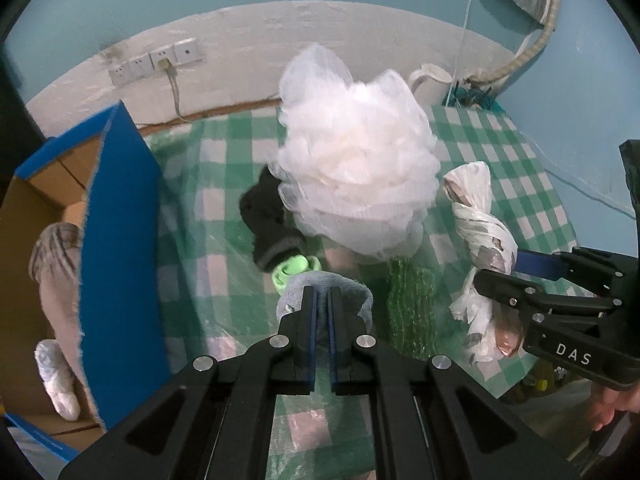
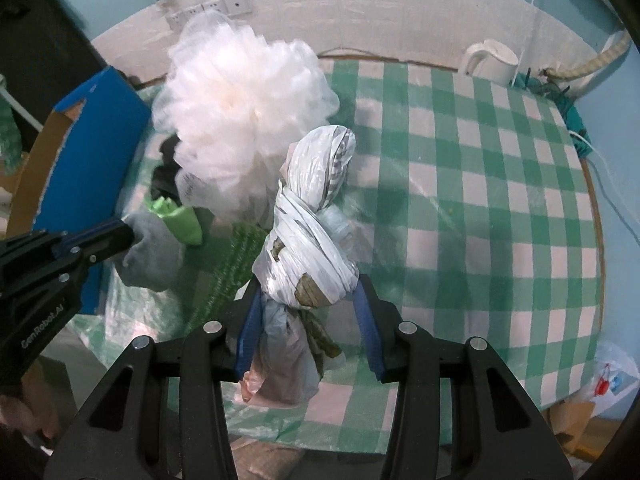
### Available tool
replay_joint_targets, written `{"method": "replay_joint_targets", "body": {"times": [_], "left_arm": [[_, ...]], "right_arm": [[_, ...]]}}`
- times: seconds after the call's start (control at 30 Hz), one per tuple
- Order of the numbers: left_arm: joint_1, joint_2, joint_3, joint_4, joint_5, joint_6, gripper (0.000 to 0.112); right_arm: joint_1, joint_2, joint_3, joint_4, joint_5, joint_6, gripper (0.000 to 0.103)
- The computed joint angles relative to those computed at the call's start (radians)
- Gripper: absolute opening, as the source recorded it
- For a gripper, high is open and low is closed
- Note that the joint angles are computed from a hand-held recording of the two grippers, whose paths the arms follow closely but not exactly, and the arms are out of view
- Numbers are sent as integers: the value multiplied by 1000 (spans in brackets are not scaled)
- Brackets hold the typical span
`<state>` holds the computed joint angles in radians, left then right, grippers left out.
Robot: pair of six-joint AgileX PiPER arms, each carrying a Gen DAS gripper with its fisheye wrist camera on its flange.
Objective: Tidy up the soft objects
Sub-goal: 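Grasp the light grey sock with the left tool while the right tool grasps the white plastic bundle, then carry the grey sock and white plastic bundle over the cardboard box with both tools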
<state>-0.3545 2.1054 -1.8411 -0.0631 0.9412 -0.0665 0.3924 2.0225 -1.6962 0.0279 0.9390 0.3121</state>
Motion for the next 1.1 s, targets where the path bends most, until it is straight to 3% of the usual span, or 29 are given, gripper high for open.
{"method": "replay_joint_targets", "body": {"times": [0.5, 1.1], "left_arm": [[48, -92, 30, 72, -24, -27, 4], [148, -193, 104, 78, -76, -6, 4]], "right_arm": [[62, 21, -167, -20, 65, 2, 44], [168, 221, -635, -28, 276, 9, 44]]}}
